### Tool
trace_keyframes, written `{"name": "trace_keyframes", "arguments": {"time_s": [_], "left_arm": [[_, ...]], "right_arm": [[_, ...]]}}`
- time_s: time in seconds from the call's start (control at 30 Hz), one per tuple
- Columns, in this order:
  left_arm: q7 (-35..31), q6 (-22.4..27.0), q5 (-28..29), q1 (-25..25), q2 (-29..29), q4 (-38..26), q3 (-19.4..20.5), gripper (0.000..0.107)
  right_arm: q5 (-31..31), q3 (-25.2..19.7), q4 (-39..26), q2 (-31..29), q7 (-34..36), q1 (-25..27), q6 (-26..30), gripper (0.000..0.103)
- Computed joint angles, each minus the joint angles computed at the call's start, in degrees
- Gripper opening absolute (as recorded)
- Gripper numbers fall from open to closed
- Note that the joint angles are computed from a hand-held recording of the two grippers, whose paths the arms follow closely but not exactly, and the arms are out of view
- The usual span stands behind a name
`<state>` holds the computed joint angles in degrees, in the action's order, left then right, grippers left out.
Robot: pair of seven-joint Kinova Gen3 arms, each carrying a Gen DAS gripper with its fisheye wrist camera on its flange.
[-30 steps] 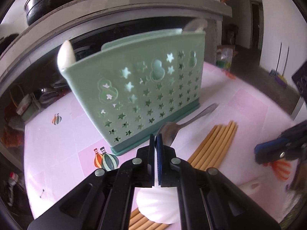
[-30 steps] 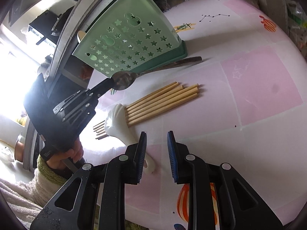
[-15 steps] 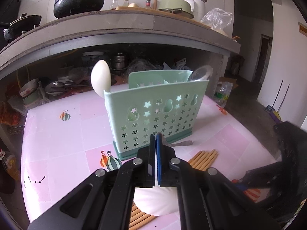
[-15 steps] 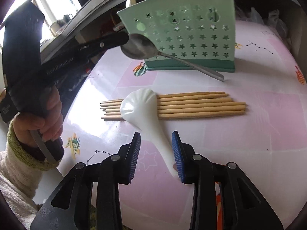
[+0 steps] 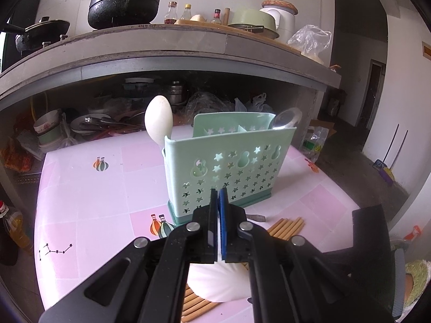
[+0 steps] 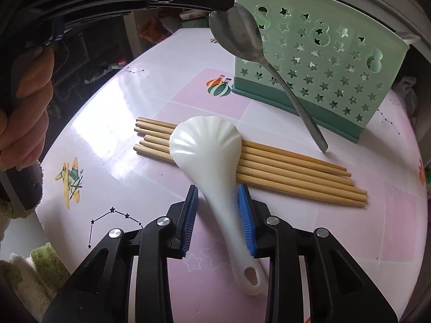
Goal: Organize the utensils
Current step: 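Raise the rice paddle over the holder with the left tool while the right tool nears the soup spoon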
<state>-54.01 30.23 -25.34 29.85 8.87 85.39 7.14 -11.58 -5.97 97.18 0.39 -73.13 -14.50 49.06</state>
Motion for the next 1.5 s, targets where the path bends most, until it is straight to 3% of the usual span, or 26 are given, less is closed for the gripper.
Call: {"name": "trace_keyframes", "arguments": {"time_s": [0.37,0.67,1.07,1.27,1.5], "left_arm": [[2.17,0.29,-2.9,0.93,-0.51,-0.2,-0.29,0.001],[8.1,3.57,-13.79,4.56,-0.62,-1.89,-0.1,0.001],[11.21,7.31,-19.94,5.79,-1.08,-4.54,0.89,0.001],[10.33,8.98,-19.76,4.87,-1.76,-7.36,1.59,0.001],[3.11,11.8,-15.49,2.7,-1.23,-14.83,1.9,0.001]], "right_arm": [[0.35,0.35,2.58,-2.99,-0.74,0.09,-1.29,0.021],[-0.44,1.85,3.7,-5.51,-2.3,1.47,-0.5,0.021],[-3.84,4.02,4.98,-7.42,-0.09,3.28,-0.83,0.021],[-5.13,4.64,5.13,-7.84,0.71,3.93,-0.55,0.021],[-8.21,5.33,5.45,-7.49,1.99,4.42,-0.79,0.021]]}}
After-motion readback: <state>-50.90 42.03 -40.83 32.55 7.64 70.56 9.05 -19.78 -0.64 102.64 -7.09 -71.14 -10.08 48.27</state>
